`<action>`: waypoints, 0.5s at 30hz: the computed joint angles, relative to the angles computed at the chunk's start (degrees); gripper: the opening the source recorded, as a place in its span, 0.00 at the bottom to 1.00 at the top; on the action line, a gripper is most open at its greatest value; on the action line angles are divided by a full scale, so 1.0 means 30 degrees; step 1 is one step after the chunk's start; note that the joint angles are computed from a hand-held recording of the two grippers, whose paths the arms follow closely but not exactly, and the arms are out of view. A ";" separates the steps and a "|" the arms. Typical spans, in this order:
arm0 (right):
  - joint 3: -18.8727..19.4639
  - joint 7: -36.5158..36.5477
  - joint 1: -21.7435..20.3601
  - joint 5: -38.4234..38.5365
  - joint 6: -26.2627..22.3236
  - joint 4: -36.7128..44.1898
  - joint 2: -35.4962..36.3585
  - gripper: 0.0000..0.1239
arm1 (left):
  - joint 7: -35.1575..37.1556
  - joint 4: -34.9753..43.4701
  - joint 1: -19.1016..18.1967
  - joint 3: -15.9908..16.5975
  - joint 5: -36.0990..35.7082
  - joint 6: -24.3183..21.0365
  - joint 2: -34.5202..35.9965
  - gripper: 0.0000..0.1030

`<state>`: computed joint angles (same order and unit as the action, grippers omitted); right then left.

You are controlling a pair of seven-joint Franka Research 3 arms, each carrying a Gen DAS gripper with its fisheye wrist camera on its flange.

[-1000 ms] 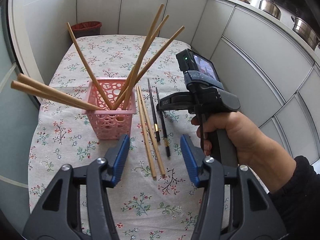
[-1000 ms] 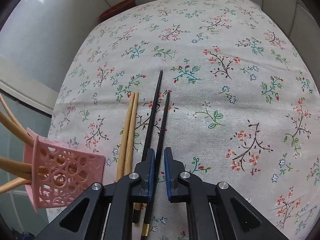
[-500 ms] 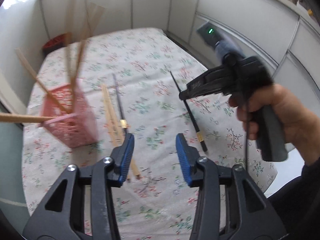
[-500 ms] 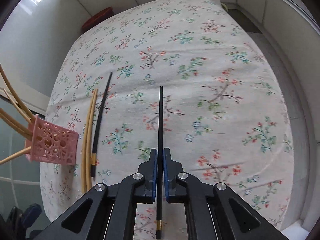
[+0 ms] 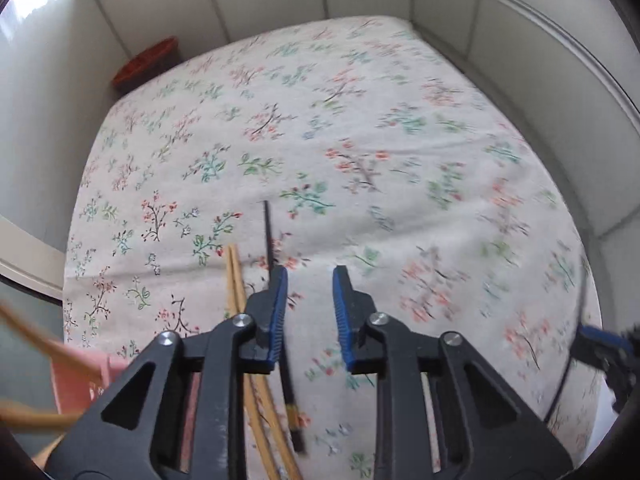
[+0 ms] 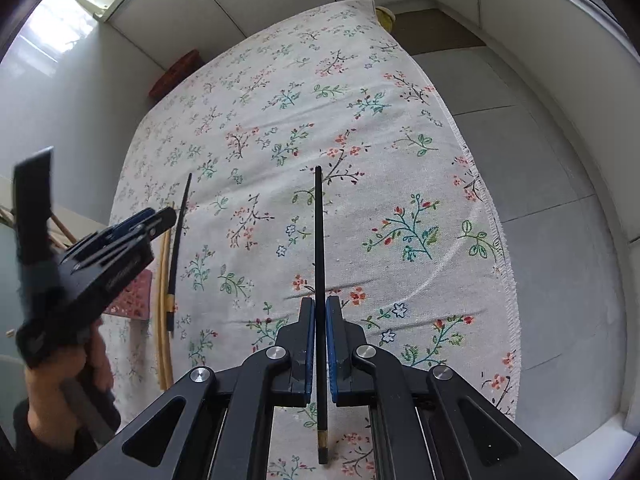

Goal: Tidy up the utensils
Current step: 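Close the left gripper on another black chopstick while the right gripper lifts its own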

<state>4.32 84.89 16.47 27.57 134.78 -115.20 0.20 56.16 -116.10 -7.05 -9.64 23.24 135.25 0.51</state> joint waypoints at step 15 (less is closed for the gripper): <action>-0.0024 -0.0710 0.0002 0.0988 -0.0071 0.0121 -0.0205 0.04 | 0.0127 0.1706 0.0149 0.0313 0.0095 -0.1544 0.2201 0.06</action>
